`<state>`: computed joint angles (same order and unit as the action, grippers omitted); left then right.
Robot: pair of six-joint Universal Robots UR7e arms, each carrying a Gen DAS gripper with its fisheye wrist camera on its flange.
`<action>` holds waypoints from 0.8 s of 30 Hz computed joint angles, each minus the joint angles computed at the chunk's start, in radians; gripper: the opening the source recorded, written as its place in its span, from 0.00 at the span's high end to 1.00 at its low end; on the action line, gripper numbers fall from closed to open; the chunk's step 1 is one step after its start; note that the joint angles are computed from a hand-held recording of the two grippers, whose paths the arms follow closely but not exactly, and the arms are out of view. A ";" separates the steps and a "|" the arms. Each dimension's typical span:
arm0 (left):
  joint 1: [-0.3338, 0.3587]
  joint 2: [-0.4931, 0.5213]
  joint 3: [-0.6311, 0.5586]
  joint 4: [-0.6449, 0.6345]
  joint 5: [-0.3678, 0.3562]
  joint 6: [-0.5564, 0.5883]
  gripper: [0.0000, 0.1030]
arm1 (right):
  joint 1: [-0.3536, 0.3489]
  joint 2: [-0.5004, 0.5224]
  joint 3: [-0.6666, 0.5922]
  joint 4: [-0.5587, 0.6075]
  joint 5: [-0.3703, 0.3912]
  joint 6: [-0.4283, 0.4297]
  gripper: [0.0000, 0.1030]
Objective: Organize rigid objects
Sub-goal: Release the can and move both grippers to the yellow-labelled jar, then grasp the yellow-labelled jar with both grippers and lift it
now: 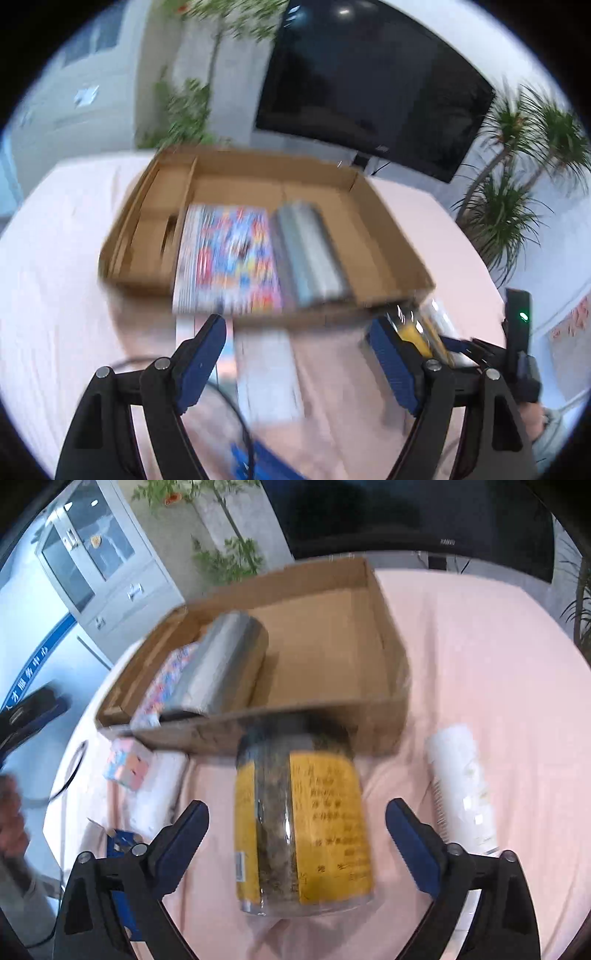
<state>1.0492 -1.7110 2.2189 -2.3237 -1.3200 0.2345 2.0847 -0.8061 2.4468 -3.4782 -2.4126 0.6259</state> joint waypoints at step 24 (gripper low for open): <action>0.074 0.077 0.061 0.366 -0.274 -0.154 0.24 | 0.004 0.162 0.090 -0.251 0.489 -0.027 0.13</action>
<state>1.1229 -1.6336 2.2804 -1.9574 -1.5942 0.0809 2.0882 -0.6443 2.5370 -3.7292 -1.9234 0.5988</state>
